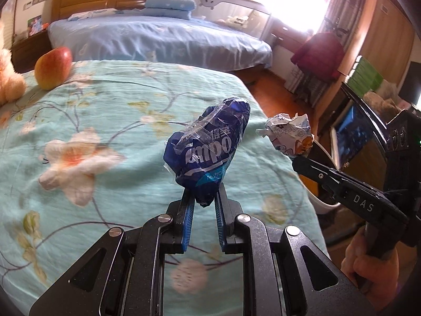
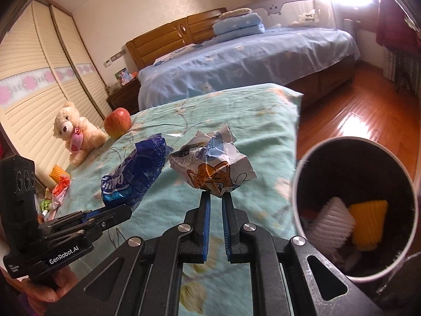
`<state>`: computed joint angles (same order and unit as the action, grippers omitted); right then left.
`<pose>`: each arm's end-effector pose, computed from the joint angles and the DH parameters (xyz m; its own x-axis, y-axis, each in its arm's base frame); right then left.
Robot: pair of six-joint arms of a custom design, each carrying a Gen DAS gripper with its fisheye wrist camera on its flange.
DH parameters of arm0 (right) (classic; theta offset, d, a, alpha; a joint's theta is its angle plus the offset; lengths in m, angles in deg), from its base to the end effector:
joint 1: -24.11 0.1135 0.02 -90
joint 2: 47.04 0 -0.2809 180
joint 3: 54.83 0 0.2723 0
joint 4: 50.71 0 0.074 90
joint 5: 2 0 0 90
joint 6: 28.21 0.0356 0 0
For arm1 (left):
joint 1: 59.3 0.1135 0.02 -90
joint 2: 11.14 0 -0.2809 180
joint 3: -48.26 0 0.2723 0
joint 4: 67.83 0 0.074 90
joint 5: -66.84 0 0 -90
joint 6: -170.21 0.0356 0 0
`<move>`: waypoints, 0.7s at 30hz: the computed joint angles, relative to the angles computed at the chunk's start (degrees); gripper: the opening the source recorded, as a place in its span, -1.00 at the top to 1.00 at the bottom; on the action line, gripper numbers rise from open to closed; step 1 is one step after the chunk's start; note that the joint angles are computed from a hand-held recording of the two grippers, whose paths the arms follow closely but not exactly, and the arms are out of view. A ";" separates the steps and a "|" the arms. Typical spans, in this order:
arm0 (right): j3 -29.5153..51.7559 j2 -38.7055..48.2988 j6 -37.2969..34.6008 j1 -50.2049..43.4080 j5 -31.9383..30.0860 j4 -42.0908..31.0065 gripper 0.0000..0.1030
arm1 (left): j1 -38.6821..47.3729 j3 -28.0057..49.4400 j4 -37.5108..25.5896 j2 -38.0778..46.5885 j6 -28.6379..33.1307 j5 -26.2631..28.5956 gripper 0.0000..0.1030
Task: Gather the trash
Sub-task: 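Carry both wrappers with both tools over the black bin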
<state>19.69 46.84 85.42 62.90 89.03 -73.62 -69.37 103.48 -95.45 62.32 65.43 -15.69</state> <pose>0.2943 0.2357 0.2298 -0.7272 -0.0703 -0.6828 -0.3542 0.8905 0.2855 0.2697 -0.0526 0.2191 -0.7502 -0.1237 -0.6496 0.0736 0.9606 -0.2679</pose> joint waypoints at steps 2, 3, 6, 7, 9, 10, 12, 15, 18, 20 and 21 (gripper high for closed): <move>-1.64 -1.72 0.32 -0.50 0.14 -0.03 0.84 | -1.74 0.16 -0.16 -0.09 -0.43 -0.74 0.72; -2.57 -2.71 0.48 -0.78 0.31 0.01 0.84 | -2.35 0.11 -0.23 -0.23 -0.57 -1.01 0.72; -4.75 -5.05 0.53 -1.62 0.55 0.11 0.84 | -4.53 0.52 -0.30 0.23 -0.86 -1.88 0.72; -5.46 -5.83 0.60 -1.99 0.62 0.14 0.84 | -5.31 0.74 -0.32 0.48 -1.00 -2.23 0.72; -6.42 -6.88 0.63 -2.55 0.73 0.05 0.84 | -6.85 1.09 -0.41 0.86 -1.26 -2.90 0.72; -6.98 -7.46 0.62 -2.84 0.80 0.00 0.84 | -7.52 1.24 -0.44 1.04 -1.39 -3.19 0.72; -8.06 -8.58 0.65 -3.35 0.88 -0.15 0.84 | -9.09 1.76 -0.65 1.53 -1.62 -3.95 0.72; -9.70 -10.20 0.75 -4.15 1.23 -0.25 0.84 | -11.06 2.51 -0.75 2.31 -1.72 -4.73 0.72; -11.22 -11.80 1.07 -5.23 1.21 -0.26 0.84 | -13.06 3.48 -0.96 3.19 -1.87 -5.52 0.72; -12.01 -12.73 1.20 -6.09 1.37 -0.40 0.84 | -14.56 4.32 -1.01 3.92 -1.85 -6.30 0.72; -12.52 -13.40 1.30 -6.64 1.42 -0.49 0.84 | -15.13 4.72 -1.04 4.27 -1.78 -6.46 0.72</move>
<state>7.17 33.44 86.72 56.26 90.45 -74.11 -84.50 108.20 -96.49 66.60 63.65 -22.15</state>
